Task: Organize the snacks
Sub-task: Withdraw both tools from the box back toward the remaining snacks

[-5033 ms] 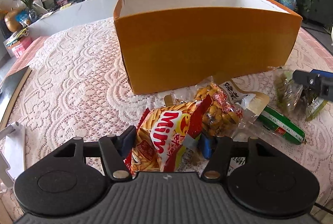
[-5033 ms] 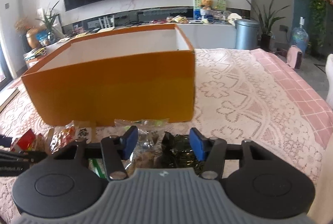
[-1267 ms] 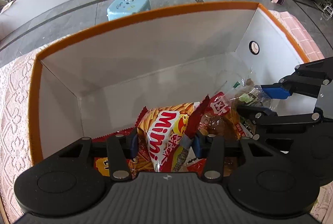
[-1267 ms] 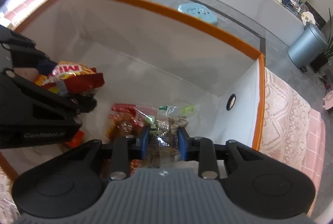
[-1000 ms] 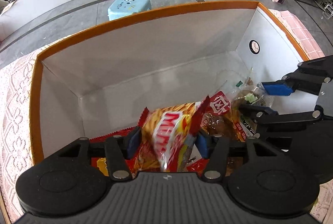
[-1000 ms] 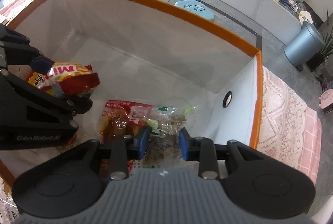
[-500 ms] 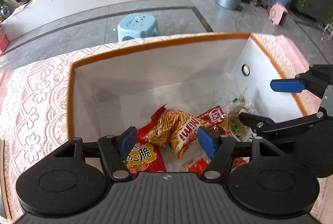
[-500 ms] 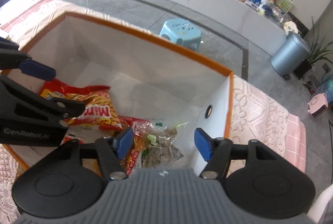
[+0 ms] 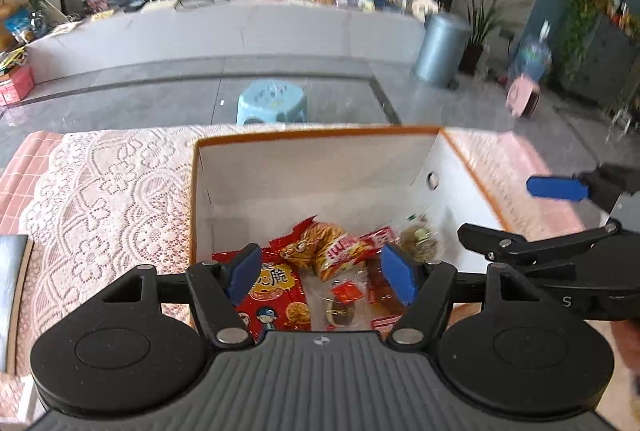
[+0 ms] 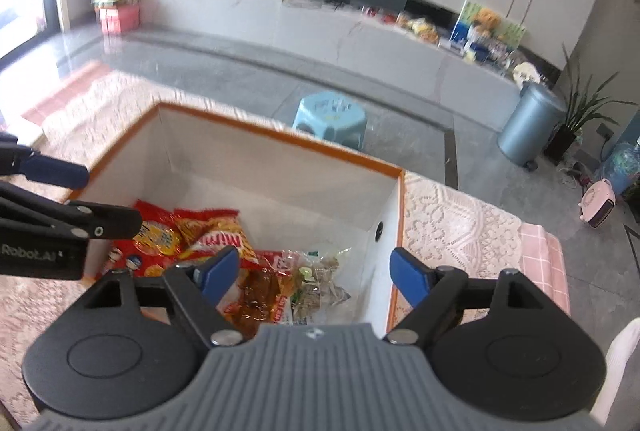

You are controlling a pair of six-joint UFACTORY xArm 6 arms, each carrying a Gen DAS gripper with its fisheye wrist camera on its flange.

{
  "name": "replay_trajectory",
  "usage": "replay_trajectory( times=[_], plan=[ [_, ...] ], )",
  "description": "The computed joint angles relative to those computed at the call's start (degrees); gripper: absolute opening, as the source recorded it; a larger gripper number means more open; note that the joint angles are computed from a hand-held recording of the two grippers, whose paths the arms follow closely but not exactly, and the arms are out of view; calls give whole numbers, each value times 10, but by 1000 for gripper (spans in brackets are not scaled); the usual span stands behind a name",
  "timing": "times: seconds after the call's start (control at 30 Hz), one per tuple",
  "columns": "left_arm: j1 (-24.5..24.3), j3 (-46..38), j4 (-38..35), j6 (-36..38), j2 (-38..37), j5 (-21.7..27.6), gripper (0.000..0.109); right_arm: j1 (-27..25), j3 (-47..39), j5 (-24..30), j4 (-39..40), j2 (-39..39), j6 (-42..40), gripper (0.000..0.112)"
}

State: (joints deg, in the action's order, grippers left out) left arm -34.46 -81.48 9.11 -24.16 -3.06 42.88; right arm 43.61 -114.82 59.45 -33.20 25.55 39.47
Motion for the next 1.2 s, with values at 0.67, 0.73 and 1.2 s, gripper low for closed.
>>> replay_trajectory(
  times=[0.67, 0.73, 1.2],
  plan=[
    [-60, 319, -26, 27, -238, -234, 89, 136, 421, -88, -345, -300, 483, 90],
    [-64, 338, 6, 14, -252, -236, 89, 158, 440, -63, -364, -308, 519, 90],
    [-98, 408, 142, -23, -276, -193, 89, 222, 511, 21, -388, -299, 613, 90]
  ],
)
